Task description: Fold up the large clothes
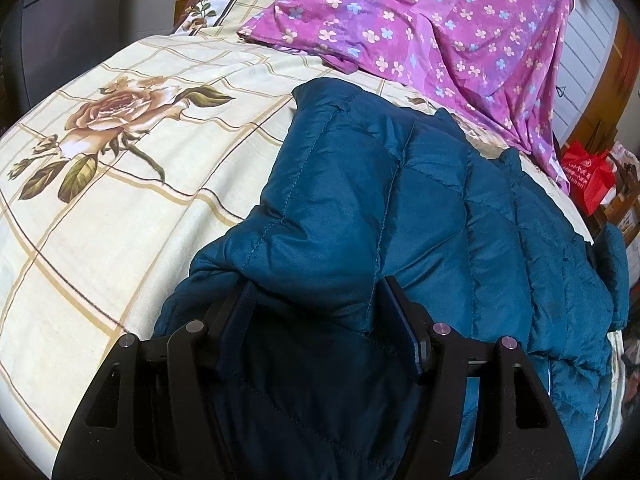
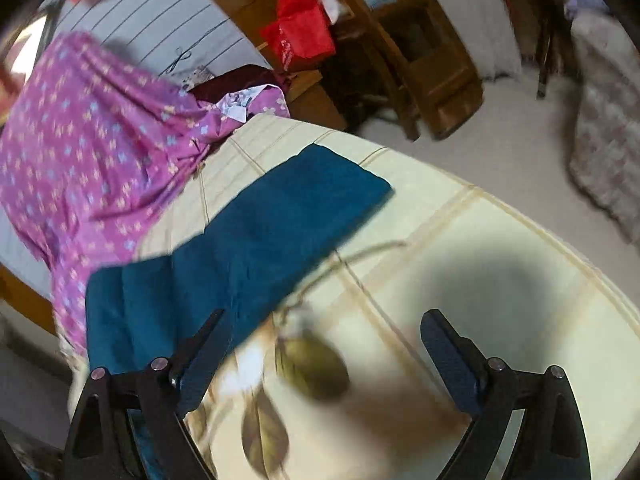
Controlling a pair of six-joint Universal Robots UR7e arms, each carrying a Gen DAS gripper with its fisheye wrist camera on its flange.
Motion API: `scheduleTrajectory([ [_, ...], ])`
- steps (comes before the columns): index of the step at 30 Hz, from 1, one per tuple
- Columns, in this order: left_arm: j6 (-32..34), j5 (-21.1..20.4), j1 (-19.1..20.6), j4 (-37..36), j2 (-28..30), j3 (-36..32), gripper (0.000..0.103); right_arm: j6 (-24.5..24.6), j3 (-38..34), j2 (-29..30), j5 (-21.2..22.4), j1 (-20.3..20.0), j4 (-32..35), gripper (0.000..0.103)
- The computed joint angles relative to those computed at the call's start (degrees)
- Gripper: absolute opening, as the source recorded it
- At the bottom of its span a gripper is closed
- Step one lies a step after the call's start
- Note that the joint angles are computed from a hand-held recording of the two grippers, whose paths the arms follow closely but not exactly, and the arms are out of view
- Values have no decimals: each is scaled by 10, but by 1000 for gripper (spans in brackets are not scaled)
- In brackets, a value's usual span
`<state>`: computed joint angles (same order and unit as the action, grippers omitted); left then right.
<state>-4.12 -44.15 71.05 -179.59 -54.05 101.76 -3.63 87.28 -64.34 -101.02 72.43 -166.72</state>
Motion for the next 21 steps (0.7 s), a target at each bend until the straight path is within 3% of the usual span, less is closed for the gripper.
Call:
scheduleTrajectory([
  [7, 0, 0, -1, -2, -1, 1, 63, 16, -107, 59, 64, -14, 26, 96],
  [11, 0, 1, -1, -2, -1, 1, 63, 34, -125, 77, 104, -21, 9, 100],
  [15, 0, 0, -1, -2, -1, 2, 63, -4, -139, 85, 161, -21, 57, 100],
  [16, 0, 0, -1, -2, -1, 2, 63, -11, -141, 86, 164, -19, 63, 97],
  [18, 0, 0, -1, -2, -1, 2, 63, 1, -138, 92, 113, -12, 21, 92],
  [21, 0, 1, -1, -3, -1, 2, 63, 19, -139, 105, 82, -4, -21, 94],
])
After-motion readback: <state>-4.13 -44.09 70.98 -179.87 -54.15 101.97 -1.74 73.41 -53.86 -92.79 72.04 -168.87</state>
